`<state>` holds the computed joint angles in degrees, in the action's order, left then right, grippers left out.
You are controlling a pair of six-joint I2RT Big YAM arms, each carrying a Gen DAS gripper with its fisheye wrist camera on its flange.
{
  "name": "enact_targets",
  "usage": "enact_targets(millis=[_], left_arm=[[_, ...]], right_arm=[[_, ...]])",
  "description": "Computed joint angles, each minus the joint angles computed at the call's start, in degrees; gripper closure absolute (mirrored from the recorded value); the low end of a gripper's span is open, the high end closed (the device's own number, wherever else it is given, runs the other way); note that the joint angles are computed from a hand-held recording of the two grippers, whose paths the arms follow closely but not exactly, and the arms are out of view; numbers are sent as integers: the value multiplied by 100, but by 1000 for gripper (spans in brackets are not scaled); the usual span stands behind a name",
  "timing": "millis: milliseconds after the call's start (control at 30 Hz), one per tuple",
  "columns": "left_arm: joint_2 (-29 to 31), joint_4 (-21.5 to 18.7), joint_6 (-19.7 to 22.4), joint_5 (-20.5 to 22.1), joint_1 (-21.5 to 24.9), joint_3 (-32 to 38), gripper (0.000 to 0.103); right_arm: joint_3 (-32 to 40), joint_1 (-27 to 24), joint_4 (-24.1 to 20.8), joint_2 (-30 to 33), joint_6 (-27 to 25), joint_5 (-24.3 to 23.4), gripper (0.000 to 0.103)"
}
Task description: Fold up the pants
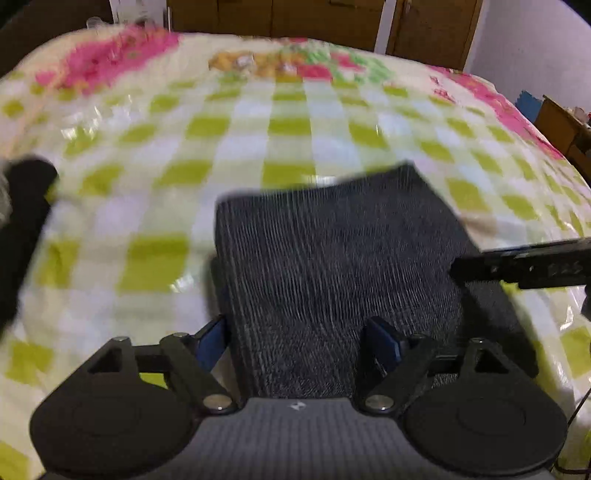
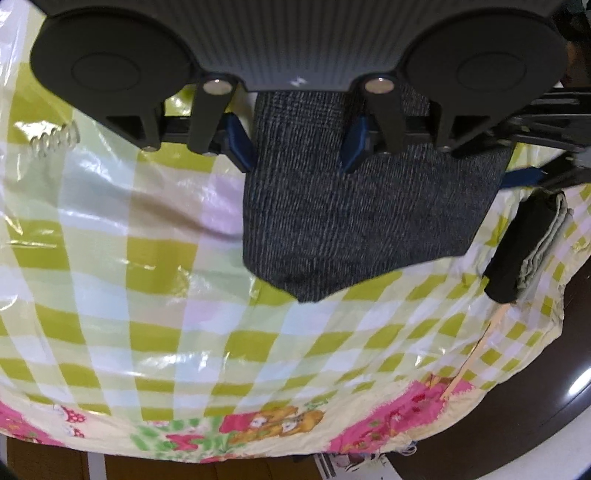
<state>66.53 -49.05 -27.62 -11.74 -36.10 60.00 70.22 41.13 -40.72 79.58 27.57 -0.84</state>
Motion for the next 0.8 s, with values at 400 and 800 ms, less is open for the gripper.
enact_targets(millis=[400, 800], left_arm=[[-30, 319, 217, 374, 239, -158, 0], [-62, 731, 455, 1314, 538, -475, 0]], right_arm=[[-495, -326, 577, -64, 306, -1026, 30], [-670, -594, 1159, -41, 591, -2319, 32]])
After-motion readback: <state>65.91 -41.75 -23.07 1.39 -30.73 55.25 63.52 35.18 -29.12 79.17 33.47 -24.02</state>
